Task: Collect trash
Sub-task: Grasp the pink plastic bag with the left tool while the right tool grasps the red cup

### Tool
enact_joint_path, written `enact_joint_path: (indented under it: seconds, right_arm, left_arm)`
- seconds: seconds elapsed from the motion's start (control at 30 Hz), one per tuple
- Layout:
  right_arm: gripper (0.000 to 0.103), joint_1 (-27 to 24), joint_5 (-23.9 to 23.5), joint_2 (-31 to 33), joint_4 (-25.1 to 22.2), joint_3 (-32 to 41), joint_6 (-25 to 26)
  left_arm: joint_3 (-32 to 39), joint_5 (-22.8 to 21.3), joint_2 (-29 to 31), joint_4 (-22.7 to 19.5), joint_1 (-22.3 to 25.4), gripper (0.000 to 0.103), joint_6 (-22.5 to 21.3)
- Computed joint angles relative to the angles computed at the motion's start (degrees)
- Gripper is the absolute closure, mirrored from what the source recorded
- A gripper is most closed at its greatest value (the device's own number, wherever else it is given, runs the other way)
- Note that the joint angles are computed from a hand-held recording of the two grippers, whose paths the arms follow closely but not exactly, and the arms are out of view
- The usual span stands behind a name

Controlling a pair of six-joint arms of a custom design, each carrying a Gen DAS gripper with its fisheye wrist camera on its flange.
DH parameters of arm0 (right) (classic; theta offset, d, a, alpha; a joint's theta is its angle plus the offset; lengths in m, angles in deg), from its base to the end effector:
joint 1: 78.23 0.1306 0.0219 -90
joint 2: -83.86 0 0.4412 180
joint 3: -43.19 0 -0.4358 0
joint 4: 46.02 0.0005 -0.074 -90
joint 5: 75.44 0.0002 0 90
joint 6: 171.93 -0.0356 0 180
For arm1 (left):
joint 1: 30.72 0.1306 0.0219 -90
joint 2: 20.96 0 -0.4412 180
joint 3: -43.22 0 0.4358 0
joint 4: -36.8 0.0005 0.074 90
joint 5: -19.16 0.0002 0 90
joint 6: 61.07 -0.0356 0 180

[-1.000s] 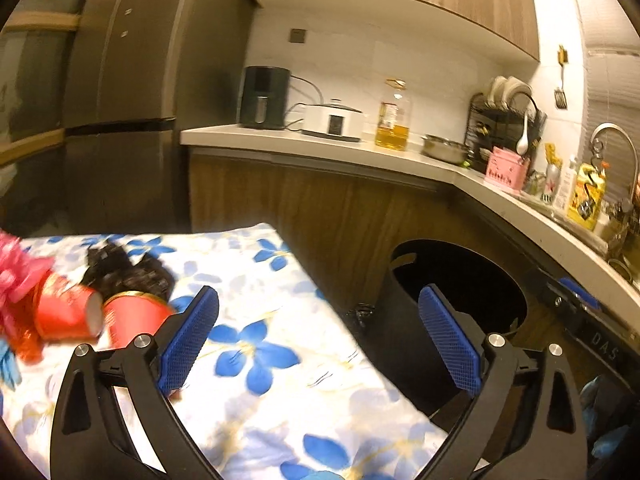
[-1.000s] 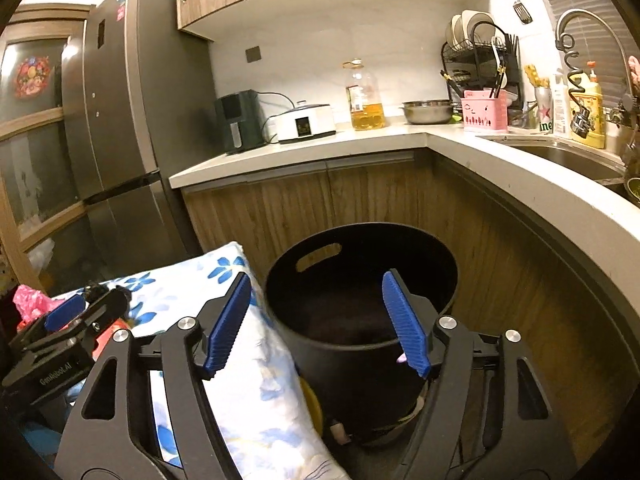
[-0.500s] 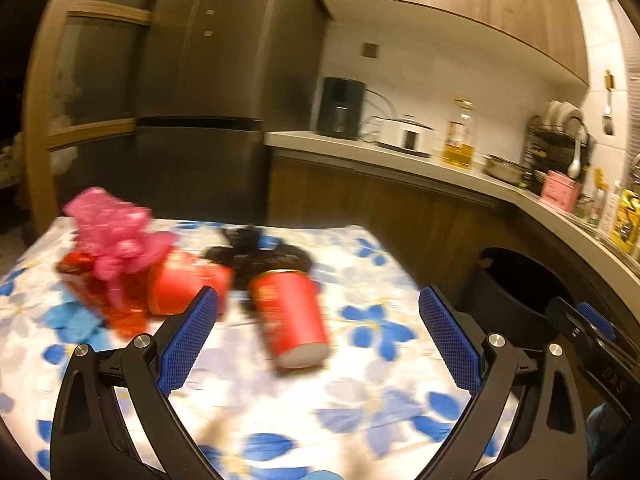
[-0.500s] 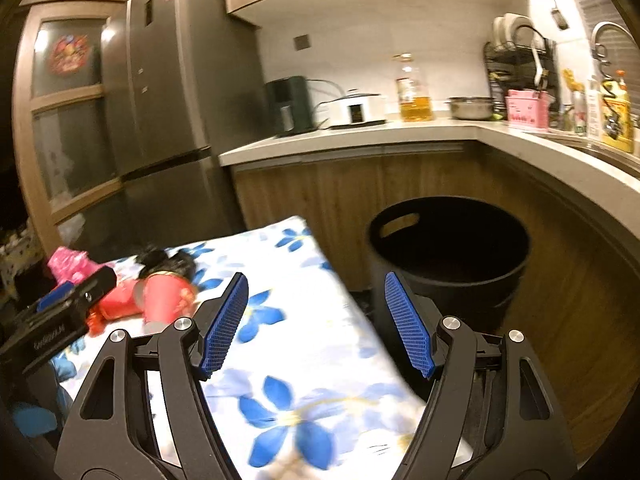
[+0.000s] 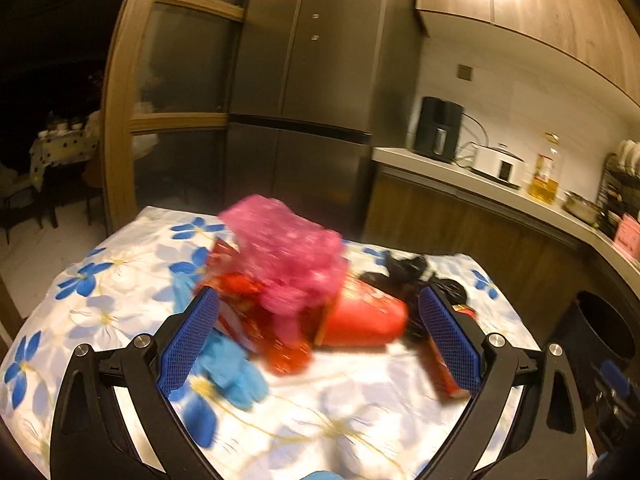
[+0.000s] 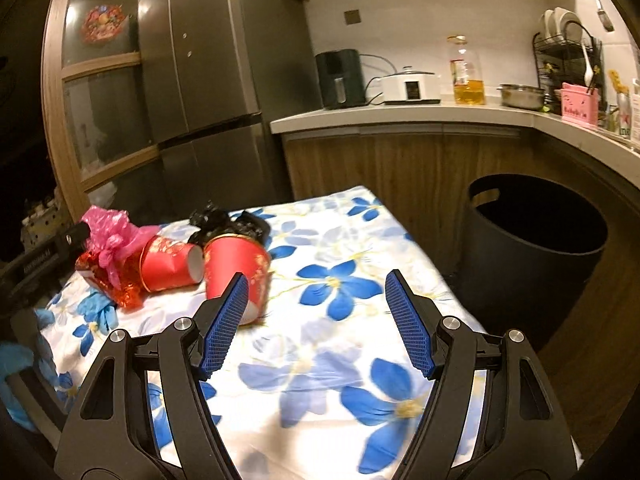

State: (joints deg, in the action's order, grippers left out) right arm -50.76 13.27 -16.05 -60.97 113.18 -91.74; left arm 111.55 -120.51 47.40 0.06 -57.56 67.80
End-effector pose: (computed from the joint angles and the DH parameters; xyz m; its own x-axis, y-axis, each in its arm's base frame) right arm 0.4206 0.2190 0.4422 -0.4518 -0.0429 -0.8911 -0.4082 0.8981 0.1637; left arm 0.3445 -0.1445 0.4822 -0.2573 -0.3250 -0.9100 -0.5319 0.8339 -0.1474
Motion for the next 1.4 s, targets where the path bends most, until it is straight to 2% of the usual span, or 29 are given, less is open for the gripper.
enact_joint_path:
  seconds: [0.17,0.27,0.43,0.47,0.53,0.57,0.6,0.63,0.7,0.77,0.93,1.13,1.33,1.4]
  right_arm:
    - [0.033,1.64,0.36,2.23,-0.26,1.22,-0.43]
    - [0.033,2.54,0.58,3.53,-0.23,2.06,-0.13]
    - [0.033,3.75,1.48,5.56,-0.01,3.5,0.3]
    - [0.033,4.0,1.41,6.27,-0.22,4.07,0.16]
    - [0.033,4.44,1.23,7.28,-0.5,4.83,0.18]
    - [0.033,4.57,1.05,7.63,-0.53,5.08,0.37]
    - [0.033,4.78,1.02,8.07,-0.54,5.38,0.55]
    - [0.033,5.01,1.08,8.58,-0.63,5.78,0.74]
    - [0.033,5.41,1.03,9.79,-0.91,6.72,1.0]
    - [0.033,5.69,0.79,10.74,-1.31,7.55,0.89]
    - [0.033,6.4,0.65,13.09,-2.25,9.6,1.03]
    - [0.033,6.84,-0.25,15.04,-3.75,11.28,1.32]
    - [0.043,7.28,-0.98,16.58,-5.27,12.9,1.57]
    - [0.044,7.45,-0.88,16.69,-5.04,12.92,1.66]
  left_arm:
    - [0.53,3.36,-0.6,1.54,5.36,0.007,-2.46]
    - [0.71,8.02,-0.33,2.61,9.05,0.007,-2.51]
    - [1.16,12.42,1.23,2.6,12.68,0.018,-3.16]
    - [1.26,13.53,1.43,2.7,13.09,0.025,-3.26]
    - [1.42,16.29,1.76,3.15,14.0,0.032,-3.56]
    - [1.42,16.83,1.86,3.33,14.14,0.04,-3.66]
    - [1.51,17.52,2.04,3.27,14.33,0.052,-4.09]
    - [1.54,17.75,2.16,3.26,14.34,0.058,-4.42]
    - [1.35,18.08,2.05,3.62,14.12,0.081,-5.18]
    - [1.37,18.13,1.88,4.0,13.75,0.094,-5.7]
    - [0.12,16.91,-0.6,7.84,10.33,0.097,-8.96]
    - [-2.46,14.36,-5.24,10.56,6.42,0.097,-7.6]
    - [-4.36,12.55,-8.44,9.3,4.01,0.097,-4.58]
    - [-4.64,12.73,-8.64,8.47,3.74,0.097,-3.87]
